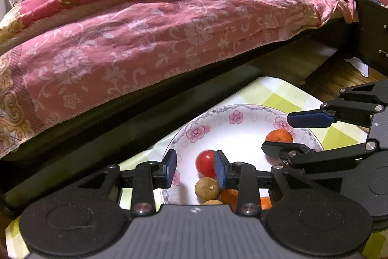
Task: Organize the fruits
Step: 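Lower both fruits into the plate and open both tools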
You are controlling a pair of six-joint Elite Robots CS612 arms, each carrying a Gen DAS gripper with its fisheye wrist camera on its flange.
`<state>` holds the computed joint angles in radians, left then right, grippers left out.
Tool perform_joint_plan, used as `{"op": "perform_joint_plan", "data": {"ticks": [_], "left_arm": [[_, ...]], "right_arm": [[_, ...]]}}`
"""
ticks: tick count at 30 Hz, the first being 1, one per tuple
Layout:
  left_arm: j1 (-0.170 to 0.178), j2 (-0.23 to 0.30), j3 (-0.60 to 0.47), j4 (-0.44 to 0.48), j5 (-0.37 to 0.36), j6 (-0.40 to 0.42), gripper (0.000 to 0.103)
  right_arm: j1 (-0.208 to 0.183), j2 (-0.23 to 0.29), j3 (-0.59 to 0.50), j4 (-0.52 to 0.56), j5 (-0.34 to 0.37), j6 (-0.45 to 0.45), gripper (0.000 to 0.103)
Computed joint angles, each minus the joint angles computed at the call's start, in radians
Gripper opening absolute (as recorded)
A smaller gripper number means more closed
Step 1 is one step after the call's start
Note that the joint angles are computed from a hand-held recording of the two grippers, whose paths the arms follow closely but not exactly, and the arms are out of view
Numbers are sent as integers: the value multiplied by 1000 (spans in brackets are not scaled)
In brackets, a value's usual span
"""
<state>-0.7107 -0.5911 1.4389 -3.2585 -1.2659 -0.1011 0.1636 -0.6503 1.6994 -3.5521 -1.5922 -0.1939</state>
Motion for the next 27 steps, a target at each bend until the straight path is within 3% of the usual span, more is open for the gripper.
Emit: {"op": "perform_joint_plan", "data": {"ticks": [13,18,27], "left_arm": [[-17,-45,59,-47,28,-14,44],[-25,-60,85,-51,32,-36,53],[-40,-80,126,-58,48,-62,59]], "right_arm": [[0,-41,50,-29,-20,27,34],[2,-58,77,-34,-26,59,35],[7,-82,123,-55,-41,83,35]]}}
